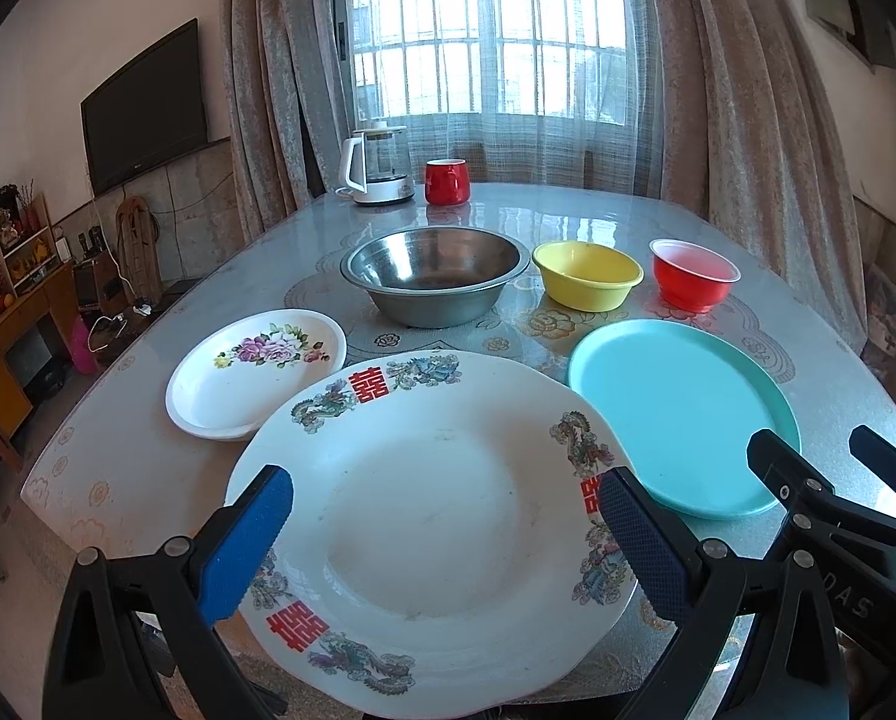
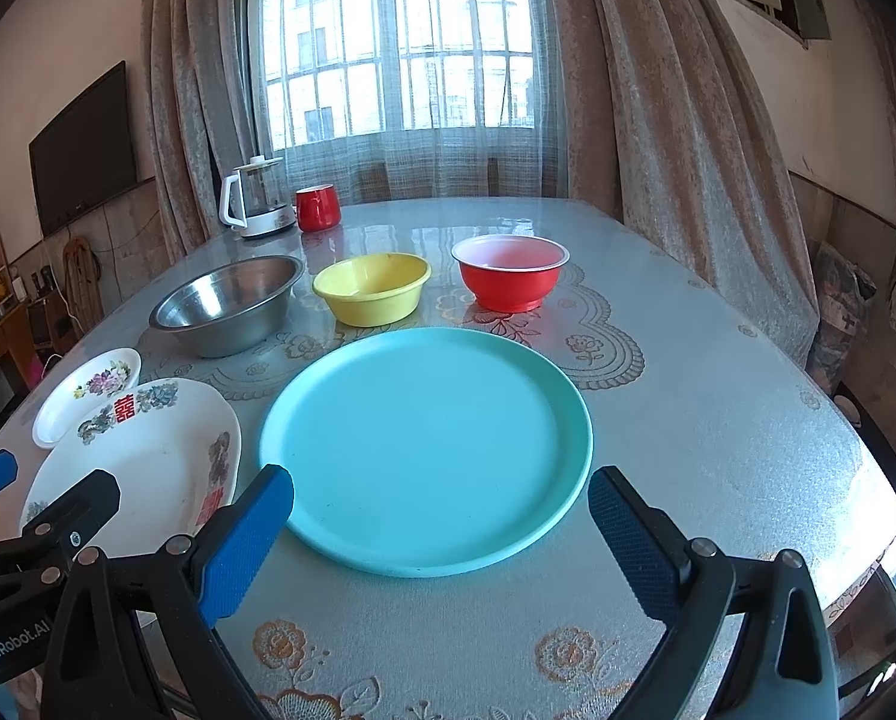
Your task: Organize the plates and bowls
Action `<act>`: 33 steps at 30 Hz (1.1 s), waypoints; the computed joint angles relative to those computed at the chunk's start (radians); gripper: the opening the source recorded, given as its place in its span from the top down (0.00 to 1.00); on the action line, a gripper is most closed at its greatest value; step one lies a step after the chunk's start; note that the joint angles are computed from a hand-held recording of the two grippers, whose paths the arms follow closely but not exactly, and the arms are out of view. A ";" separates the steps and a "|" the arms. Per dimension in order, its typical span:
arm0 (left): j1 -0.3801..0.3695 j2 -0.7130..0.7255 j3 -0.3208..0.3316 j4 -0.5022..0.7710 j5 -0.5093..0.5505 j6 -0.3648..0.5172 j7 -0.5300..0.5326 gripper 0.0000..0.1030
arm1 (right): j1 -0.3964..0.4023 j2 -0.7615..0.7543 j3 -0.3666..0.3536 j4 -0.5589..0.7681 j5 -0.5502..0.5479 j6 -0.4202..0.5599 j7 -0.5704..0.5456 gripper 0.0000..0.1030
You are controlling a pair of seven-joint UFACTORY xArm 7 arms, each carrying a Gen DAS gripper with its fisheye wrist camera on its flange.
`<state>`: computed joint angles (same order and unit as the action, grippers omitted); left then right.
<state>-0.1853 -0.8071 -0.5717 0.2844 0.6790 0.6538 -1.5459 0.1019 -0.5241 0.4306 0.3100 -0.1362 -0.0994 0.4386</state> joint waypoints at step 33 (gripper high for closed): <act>0.089 0.269 0.245 0.141 -0.081 -0.266 0.457 0.51 | 0.586 0.205 -0.795 0.151 0.259 0.136 -0.375 0.49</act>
